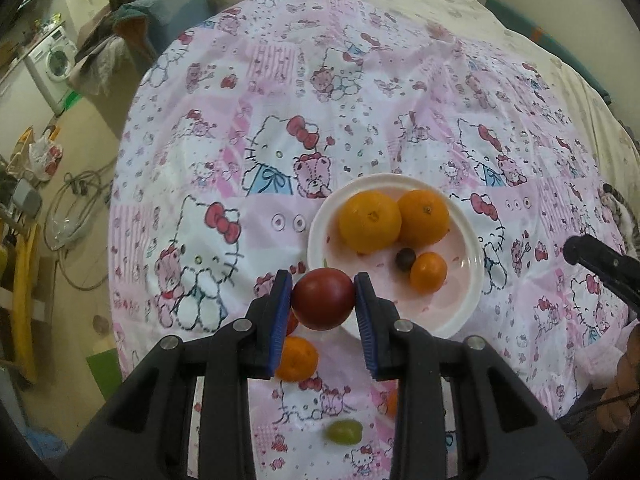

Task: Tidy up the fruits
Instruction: 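Carry the grape and tomato over the plate with both grippers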

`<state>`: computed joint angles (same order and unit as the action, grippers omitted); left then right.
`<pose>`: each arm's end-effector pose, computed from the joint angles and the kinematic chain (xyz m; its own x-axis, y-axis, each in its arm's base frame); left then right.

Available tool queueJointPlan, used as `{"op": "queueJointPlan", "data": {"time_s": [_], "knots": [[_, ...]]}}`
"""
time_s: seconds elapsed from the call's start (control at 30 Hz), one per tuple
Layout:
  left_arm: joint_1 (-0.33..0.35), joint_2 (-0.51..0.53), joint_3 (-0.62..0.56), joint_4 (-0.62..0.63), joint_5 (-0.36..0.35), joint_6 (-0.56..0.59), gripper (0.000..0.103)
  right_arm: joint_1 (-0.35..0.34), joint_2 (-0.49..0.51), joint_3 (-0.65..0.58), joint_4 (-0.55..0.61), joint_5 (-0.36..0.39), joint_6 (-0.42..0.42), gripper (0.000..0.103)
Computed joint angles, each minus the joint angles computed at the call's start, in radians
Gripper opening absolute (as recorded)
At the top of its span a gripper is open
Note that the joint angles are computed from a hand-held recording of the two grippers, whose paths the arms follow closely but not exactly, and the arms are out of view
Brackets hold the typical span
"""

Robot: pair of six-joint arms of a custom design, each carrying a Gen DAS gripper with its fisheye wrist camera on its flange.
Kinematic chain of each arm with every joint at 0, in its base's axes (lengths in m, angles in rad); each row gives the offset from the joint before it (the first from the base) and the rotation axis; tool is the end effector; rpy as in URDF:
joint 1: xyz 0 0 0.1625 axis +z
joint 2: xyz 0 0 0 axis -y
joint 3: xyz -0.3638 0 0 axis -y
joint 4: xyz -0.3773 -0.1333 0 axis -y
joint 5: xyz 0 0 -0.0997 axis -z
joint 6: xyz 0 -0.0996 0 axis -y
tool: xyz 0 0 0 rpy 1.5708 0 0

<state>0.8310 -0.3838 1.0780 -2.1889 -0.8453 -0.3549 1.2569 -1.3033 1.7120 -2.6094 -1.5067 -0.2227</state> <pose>-0.3388 -0.6670 -0.0245 -0.7199 0.2520 -0.6468 0.4501 0.8788 -0.1586 -0.0467 -0.5962 0.3418 -0.9922 0.0958 0.0796 0.0311 0.8097 -0.5860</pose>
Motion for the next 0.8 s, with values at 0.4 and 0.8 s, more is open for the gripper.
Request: {"op": "queueJointPlan", "data": {"time_s": [0.4, 0.8], "knots": [[0.049, 0.108, -0.137, 0.013, -0.156, 0.087, 0.028, 0.005, 0.153, -0.180, 0.129, -0.085, -0.013, 0.023], [0.080, 0.205, -0.262, 0.101, -0.203, 0.075, 0.028, 0.013, 0.269, -0.264, 0.206, -0.157, -0.016, 0.024]]}}
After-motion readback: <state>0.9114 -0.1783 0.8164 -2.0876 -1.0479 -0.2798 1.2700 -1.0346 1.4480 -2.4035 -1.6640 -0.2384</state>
